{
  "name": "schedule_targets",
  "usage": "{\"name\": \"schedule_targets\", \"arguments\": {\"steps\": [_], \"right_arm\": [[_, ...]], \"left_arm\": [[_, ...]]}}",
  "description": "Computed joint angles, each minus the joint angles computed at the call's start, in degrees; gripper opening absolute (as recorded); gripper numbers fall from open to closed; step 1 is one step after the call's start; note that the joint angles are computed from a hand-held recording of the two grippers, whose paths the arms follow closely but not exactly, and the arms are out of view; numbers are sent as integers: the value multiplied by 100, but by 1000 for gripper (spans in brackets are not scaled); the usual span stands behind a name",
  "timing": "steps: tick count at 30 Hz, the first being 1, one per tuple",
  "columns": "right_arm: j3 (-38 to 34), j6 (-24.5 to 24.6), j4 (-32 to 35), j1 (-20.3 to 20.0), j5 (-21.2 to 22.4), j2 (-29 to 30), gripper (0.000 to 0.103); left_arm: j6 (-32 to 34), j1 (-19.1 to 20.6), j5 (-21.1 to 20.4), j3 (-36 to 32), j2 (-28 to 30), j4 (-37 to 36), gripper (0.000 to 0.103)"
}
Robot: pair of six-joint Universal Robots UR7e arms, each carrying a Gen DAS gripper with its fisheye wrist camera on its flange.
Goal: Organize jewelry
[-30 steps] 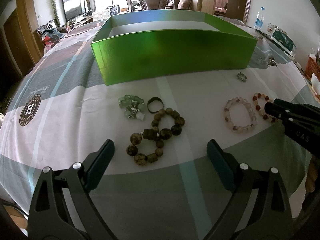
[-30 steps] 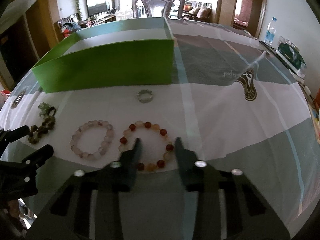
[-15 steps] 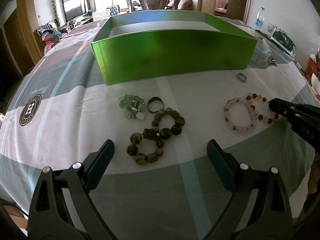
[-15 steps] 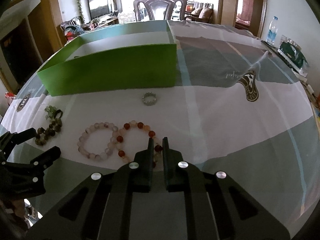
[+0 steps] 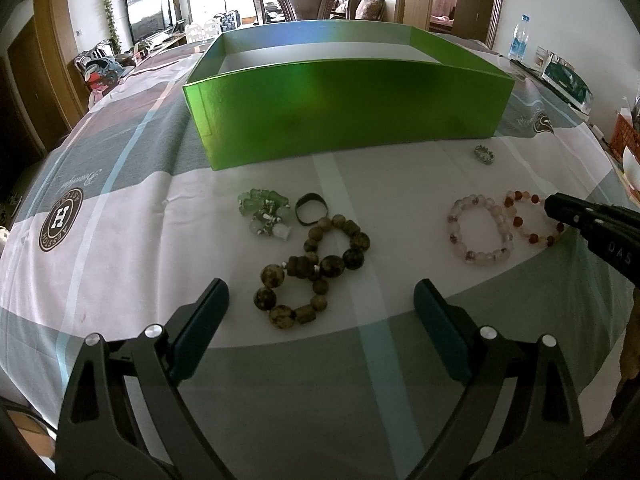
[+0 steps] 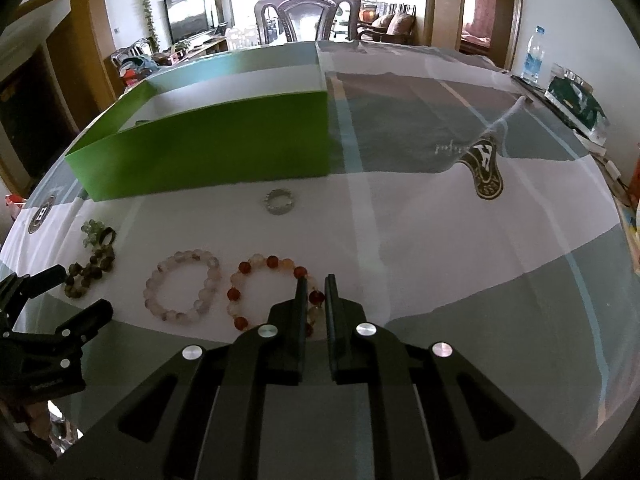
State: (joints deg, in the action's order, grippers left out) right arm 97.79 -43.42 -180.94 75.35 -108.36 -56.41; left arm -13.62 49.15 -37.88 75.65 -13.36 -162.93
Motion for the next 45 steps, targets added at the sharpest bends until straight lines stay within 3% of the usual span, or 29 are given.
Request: {"name": "schedule_targets", "arguments": {"steps": [19,21,23,25,26,29,34,37,38,41,45], "right_arm": [[-15,9,89,4,-39,33,10],[-2,20,57,11,-16,18,10],[25,-11,-17,29,18,-8,10],[51,-33,-77,45,74,-47,10],[47,-38,-90,49,97,-61,10],[70,-32,-155,50,162,-123,10],[76,-5,-132,35,187,-172,10],[52,-26,10,54,155,-150,12],[57,-87,10,68,148,-122,19],[61,-175,-7,89,102,-59,31],[-6,-170,56,102,-55,53,31]], "left_arm": [[-21,1,2,12,-9,10,94],[-29,-10,68,42,-24,-29,85],[23,-7,56,102,-78,-152,54],[8,36,-64,148,-159,-174,35],[-1,53,-96,158,-186,-178,28],[-25,69,-83,173,-248,-210,21],[30,9,37,269,-349,-389,21],[54,2,114,250,-353,-447,46],[43,5,155,242,-354,-440,48],[0,51,81,205,-364,-326,48],[-83,126,-24,76,-308,-45,48]]}}
